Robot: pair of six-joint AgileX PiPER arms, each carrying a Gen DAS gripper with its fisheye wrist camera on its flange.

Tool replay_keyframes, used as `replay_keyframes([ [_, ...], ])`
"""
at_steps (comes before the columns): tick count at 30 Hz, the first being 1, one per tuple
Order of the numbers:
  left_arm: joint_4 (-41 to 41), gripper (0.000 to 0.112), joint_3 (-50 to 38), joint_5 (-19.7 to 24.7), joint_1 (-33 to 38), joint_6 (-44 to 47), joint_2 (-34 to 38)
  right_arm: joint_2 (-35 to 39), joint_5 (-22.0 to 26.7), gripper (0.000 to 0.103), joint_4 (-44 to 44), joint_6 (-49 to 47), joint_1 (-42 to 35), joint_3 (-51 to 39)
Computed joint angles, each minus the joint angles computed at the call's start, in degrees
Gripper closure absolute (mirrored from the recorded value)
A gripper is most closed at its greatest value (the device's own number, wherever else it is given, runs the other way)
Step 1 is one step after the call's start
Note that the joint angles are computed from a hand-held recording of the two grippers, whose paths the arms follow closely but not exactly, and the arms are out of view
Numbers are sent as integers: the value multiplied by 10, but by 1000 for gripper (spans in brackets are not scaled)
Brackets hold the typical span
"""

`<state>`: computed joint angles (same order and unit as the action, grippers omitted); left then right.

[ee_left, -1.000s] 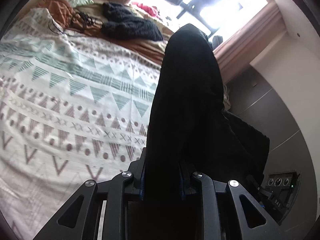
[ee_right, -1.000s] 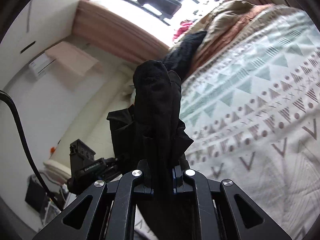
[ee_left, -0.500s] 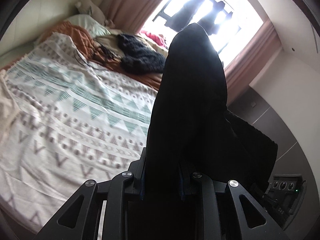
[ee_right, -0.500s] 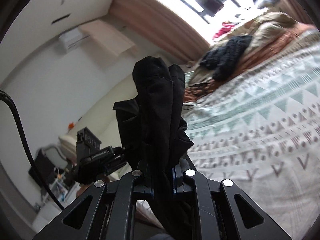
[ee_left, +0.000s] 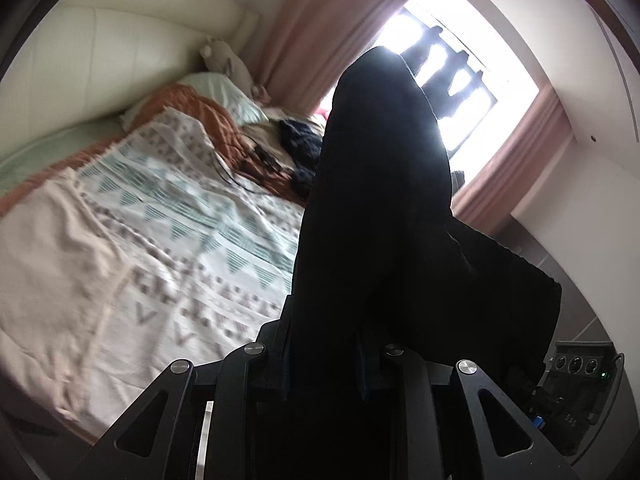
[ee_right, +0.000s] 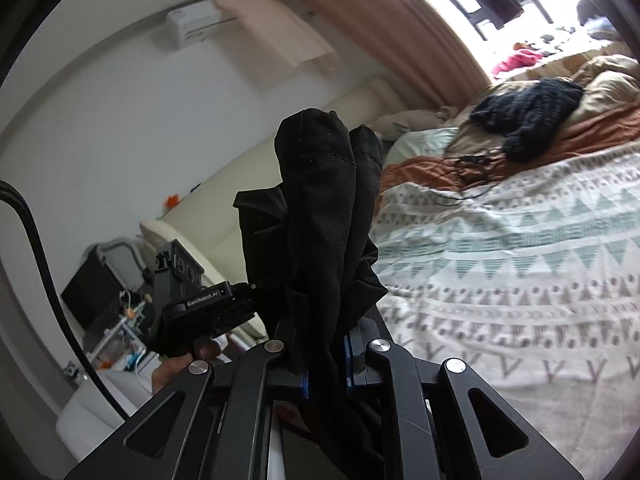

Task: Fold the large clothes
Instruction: 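Lift the black trousers off the bed with both tools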

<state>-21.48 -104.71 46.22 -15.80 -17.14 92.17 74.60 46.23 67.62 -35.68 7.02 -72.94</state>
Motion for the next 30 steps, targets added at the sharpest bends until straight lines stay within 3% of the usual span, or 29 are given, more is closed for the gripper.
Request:
replay_keyframes([
  [3, -15, 88, 0, 18, 39, 27, -16, 22, -45, 90, -52, 49, 76, -40],
  [11, -80, 88, 4, 70, 173, 128, -43, 111, -110, 90, -139, 125, 217, -138],
  [17, -185, 88, 56, 88, 298, 232, -60, 198, -135, 90, -188, 179, 290, -224],
  [25, -234, 88, 47, 133, 429, 309, -39, 348, -117, 90, -255, 256, 364, -408],
  [28, -241, 88, 35, 146, 467, 332, -26, 406, -90, 90, -276, 277, 379, -488],
  [30, -243, 88, 23, 158, 492, 342, -15, 468, -47, 90, -319, 324, 395, -589],
])
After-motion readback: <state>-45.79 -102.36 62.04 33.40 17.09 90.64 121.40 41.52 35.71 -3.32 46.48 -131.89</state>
